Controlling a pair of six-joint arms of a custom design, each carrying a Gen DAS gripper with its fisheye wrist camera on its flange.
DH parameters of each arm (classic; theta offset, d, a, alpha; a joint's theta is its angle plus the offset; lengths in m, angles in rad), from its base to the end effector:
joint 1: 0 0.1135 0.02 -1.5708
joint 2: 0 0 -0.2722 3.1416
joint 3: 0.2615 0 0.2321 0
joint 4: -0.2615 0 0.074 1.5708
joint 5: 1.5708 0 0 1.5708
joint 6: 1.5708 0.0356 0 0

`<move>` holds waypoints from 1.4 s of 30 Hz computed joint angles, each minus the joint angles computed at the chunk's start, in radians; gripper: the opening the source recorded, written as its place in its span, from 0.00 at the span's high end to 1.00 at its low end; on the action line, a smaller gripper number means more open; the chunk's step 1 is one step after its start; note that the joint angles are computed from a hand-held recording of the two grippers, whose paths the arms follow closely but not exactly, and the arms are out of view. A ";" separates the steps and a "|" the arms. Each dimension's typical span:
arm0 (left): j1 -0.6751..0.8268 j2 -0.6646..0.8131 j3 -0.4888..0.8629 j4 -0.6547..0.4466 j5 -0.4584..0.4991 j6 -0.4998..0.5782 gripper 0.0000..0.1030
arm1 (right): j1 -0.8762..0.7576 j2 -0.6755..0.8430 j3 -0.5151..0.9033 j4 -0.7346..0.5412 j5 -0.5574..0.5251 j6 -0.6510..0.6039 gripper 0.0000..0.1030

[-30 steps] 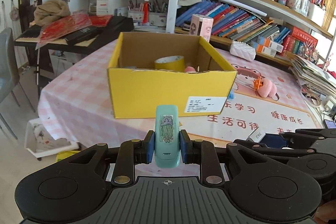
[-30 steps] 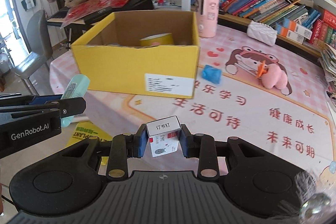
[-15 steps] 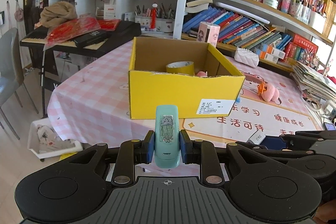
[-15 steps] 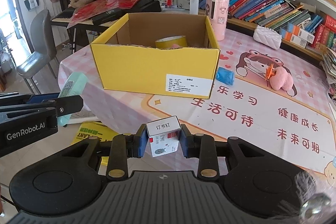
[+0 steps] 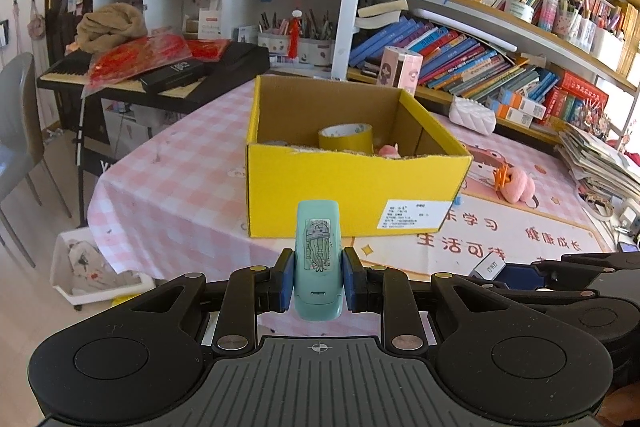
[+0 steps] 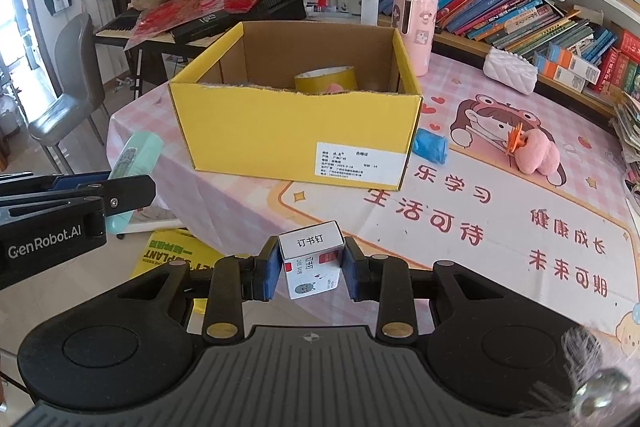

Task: Organize objects
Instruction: 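Carry the stapler and staple box in both grippers over to the yellow box, then lower the stapler and staple box into the box and open both grippers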

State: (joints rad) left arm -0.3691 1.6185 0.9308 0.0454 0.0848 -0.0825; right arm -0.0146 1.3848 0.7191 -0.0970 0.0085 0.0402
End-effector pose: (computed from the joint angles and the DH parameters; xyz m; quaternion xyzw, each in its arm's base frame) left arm 0.3085 -0.1226 0.2239 0.1464 0.8815 -0.1371 0.4275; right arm 0.2623 -0.0041 0.2140 0.0269 0.9191 0.0011 0.3932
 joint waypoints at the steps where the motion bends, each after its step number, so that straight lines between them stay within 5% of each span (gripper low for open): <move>1: 0.002 0.003 0.005 0.003 -0.002 0.001 0.78 | -0.001 0.009 0.007 0.003 -0.003 -0.004 0.71; 13: 0.003 0.093 0.140 0.037 -0.039 0.000 0.78 | -0.063 0.126 0.171 0.023 -0.080 -0.032 0.71; 24: -0.030 0.280 0.413 0.040 -0.094 -0.015 0.78 | -0.158 0.268 0.421 0.054 -0.177 -0.086 0.71; 42: -0.076 0.645 0.920 -0.309 -0.212 -0.038 0.78 | -0.204 0.713 0.924 -0.111 -0.283 -0.282 0.71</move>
State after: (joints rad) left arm -0.4451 2.2632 1.8505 -0.2641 -0.1273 -0.1208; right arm -0.2183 2.0973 1.6426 -0.2084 -0.2746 -0.2417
